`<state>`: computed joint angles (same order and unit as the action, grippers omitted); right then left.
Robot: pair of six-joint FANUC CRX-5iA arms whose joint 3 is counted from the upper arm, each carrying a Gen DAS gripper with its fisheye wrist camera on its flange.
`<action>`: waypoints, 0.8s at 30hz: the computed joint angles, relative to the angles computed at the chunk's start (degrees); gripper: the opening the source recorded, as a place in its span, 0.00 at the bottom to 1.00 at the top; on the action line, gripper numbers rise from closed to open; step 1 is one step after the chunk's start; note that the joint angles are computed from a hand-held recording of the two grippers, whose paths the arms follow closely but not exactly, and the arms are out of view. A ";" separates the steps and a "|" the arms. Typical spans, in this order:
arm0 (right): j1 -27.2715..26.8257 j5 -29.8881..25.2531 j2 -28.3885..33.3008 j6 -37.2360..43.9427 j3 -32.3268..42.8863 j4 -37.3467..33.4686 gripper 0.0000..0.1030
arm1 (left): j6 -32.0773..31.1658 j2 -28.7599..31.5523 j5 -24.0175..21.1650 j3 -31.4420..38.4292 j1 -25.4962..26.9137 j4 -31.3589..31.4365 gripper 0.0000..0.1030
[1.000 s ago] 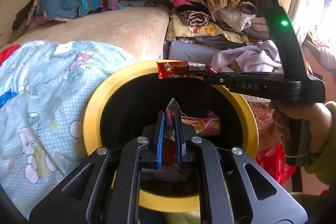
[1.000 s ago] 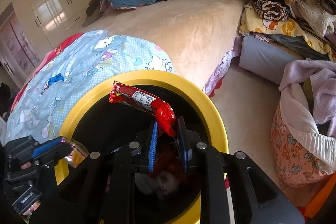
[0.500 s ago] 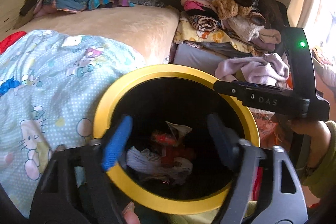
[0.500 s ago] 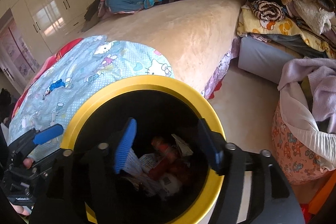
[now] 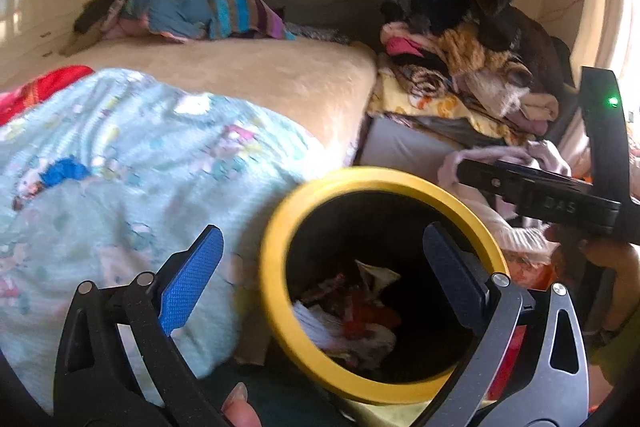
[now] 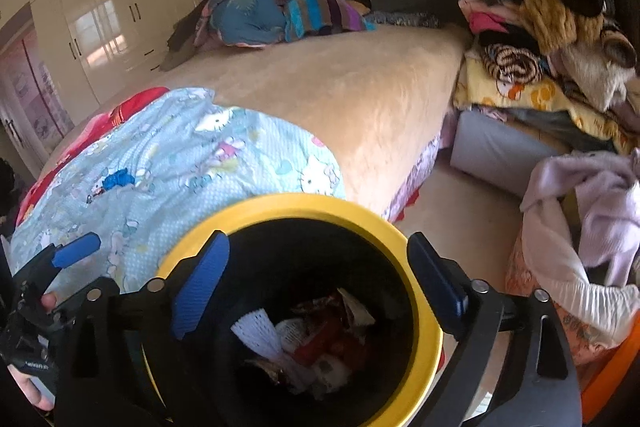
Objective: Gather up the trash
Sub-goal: 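Move both open tools back over the chocolate bar and blue cloth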
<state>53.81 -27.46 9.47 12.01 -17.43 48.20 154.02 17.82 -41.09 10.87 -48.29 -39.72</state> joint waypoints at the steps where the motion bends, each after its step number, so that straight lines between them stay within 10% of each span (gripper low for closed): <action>1: 0.29 -0.55 0.42 0.43 0.86 -0.20 0.86 | 1.14 -0.32 -1.41 0.14 -0.13 -1.43 0.90; 24: 4.07 1.64 16.27 8.59 23.65 -4.31 0.86 | 22.53 -10.40 -19.23 -6.45 5.34 -14.46 0.90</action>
<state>57.88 -25.81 25.74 20.60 6.22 43.89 176.55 7.42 -60.31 4.41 -42.95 -54.17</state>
